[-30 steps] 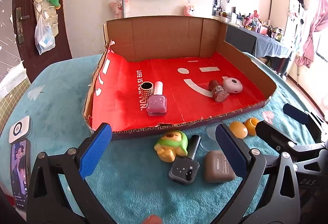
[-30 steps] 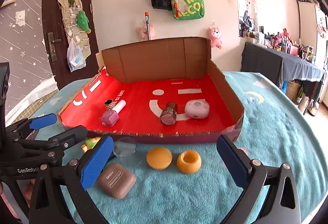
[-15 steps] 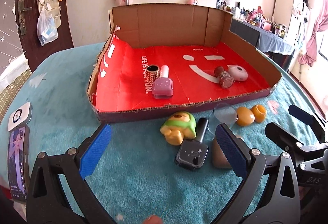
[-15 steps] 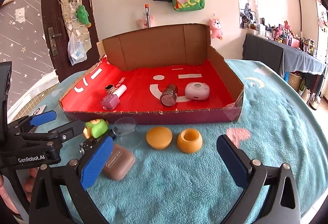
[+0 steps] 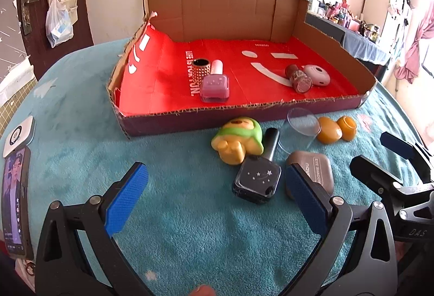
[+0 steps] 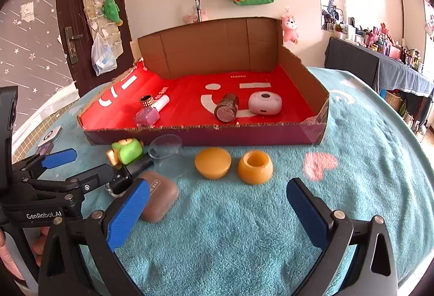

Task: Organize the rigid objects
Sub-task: 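Move both tools toward the black nail polish and brown eye shadow compact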

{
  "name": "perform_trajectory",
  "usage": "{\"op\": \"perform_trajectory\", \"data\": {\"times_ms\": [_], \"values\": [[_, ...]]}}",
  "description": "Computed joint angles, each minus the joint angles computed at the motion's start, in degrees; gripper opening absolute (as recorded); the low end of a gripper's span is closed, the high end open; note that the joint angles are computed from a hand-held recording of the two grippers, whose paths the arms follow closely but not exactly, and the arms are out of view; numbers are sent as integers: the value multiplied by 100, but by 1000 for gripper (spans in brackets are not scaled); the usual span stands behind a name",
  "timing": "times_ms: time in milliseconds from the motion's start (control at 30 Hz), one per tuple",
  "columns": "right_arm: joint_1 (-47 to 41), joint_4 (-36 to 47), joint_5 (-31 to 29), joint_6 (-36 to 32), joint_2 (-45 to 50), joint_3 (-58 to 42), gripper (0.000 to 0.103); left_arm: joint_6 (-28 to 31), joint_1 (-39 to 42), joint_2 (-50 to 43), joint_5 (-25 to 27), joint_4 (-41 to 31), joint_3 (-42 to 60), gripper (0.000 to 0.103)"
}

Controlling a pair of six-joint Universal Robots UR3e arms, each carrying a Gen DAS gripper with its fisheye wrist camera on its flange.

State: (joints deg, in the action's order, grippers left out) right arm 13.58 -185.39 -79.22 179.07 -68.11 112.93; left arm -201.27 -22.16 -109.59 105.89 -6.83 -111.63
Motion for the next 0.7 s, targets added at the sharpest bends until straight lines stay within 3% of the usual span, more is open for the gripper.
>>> {"op": "perform_trajectory", "data": {"times_ms": [433,700], "values": [[173,443,-241,-106,294,-299,103,-46,95,-174,-217,-74,-20,103],[104,427,-16,-149,221,-193,102,-57,144,-206,-396,-54,-23,103]]}}
